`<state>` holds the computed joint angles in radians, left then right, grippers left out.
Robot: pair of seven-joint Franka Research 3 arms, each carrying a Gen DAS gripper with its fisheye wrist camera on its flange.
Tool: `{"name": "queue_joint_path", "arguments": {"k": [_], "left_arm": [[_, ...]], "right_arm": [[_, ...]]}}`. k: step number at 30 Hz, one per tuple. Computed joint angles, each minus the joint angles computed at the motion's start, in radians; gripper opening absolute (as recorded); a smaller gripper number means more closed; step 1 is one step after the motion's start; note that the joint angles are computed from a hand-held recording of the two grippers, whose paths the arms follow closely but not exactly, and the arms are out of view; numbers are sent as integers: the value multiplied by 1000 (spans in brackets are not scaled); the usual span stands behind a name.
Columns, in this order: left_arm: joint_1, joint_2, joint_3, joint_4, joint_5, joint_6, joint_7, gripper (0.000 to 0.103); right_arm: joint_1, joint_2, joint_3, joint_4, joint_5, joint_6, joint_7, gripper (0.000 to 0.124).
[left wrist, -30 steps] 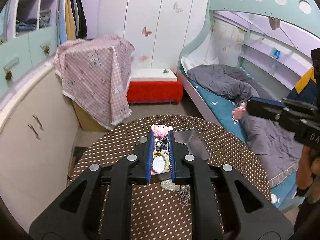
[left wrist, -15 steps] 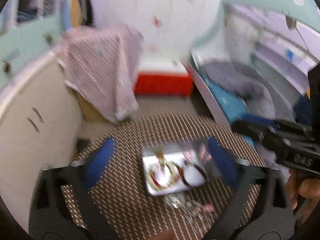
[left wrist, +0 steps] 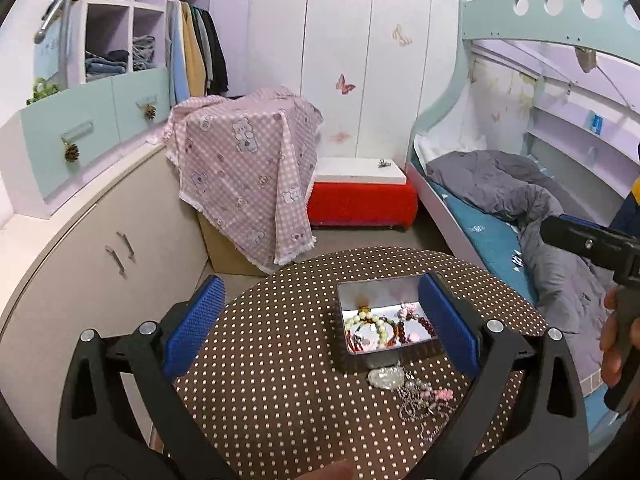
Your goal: Organize jewelry
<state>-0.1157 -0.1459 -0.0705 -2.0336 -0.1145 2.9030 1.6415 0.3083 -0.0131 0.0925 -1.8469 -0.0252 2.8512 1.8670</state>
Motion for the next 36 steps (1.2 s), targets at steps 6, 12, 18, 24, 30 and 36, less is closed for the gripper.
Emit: {"name": "queue_joint_path", "arguments": {"k": [6, 12, 18, 24, 30, 36], "left_arm": [[-14, -99, 8, -122, 43, 68, -29, 96], [-36, -169, 14, -215, 108, 121, -73, 97], [-79, -193, 33, -274, 149, 143, -104, 97], [-68, -176, -2, -308, 202, 123, -161, 97], [-33, -105, -63, -295, 279, 79, -227, 97], [7, -4, -123, -234, 433, 7, -327, 97]], "right_arm": [[-12, -72, 19, -82, -104, 25, 76, 95], [-47, -148, 57, -188, -139, 78, 98, 95], [-85, -209, 98, -275, -137, 120, 105, 95], [-109, -277, 123, -379, -94, 151, 99, 95], [-136, -323, 145, -459, -46, 159, 79, 95], [-133, -334, 130, -504, 9, 156, 51, 95]]}}
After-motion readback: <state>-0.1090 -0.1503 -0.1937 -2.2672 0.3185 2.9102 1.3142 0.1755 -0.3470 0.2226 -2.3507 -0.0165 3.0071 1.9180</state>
